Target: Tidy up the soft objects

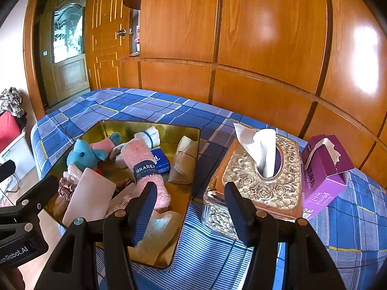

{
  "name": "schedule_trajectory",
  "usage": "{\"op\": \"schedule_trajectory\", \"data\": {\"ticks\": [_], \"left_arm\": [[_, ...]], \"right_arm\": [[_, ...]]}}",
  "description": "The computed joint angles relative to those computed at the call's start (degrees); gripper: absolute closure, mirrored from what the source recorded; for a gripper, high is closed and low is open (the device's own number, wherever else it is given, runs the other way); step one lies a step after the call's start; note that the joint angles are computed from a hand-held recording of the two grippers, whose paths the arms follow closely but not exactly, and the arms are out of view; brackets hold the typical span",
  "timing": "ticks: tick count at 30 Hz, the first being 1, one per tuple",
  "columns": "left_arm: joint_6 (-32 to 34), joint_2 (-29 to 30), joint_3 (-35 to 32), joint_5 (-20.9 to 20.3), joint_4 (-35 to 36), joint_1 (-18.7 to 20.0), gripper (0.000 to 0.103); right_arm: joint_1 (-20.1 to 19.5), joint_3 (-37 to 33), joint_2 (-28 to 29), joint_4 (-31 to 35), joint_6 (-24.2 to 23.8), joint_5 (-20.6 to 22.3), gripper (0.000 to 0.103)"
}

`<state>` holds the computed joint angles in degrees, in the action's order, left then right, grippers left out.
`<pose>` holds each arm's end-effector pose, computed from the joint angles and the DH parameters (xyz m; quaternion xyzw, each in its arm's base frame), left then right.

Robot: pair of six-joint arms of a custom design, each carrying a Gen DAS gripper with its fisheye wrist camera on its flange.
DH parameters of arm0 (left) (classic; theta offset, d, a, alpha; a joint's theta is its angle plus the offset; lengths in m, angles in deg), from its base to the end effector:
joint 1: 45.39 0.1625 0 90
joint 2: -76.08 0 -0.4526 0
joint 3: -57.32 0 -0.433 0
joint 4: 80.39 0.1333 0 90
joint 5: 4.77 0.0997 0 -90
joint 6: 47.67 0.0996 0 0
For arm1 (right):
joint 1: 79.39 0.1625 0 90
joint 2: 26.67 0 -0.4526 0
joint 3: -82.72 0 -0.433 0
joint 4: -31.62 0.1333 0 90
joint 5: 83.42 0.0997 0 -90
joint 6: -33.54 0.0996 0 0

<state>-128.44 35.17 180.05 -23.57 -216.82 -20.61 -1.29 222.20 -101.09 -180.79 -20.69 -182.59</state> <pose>-0.3280 -0.4021 -0.0536 0.0705 0.7914 -0.4581 0.3985 0.0240 -0.4555 0.2367 0.2800 -0.8294 0.3626 0.3197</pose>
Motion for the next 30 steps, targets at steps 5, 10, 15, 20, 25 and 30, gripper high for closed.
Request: {"op": "schedule_trajectory", "data": {"ticks": [5, 10, 15, 20, 25, 30], "left_arm": [[-0.1, 0.0, 0.0, -0.1, 0.2, 0.0, 0.000], [-1.1, -0.2, -0.1, -0.3, 1.6, 0.0, 0.000], [-0.9, -0.1, -0.3, -0.2, 1.5, 0.0, 0.000], [-0.7, -0.1, -0.2, -0.4, 1.1, 0.0, 0.000], [-0.4, 0.1, -0.4, -0.3, 1.0, 0.1, 0.000], [-0.1, 0.2, -0.4, -0.4, 0.6, 0.0, 0.000]], "right_arm": [[0.0, 0.0, -0.1, 0.2, -0.1, -0.1, 0.045], [-0.2, 0.1, -0.3, 0.5, -0.1, 0.0, 0.045], [-0.2, 0.1, -0.3, 0.5, -0.3, 0.0, 0.045], [-0.2, 0.2, -0.3, 0.3, -0.4, 0.0, 0.045], [-0.2, 0.2, -0.4, 0.4, -0.5, -0.1, 0.045], [0.0, 0.1, -0.2, 0.4, -0.5, -0.4, 0.045]]}}
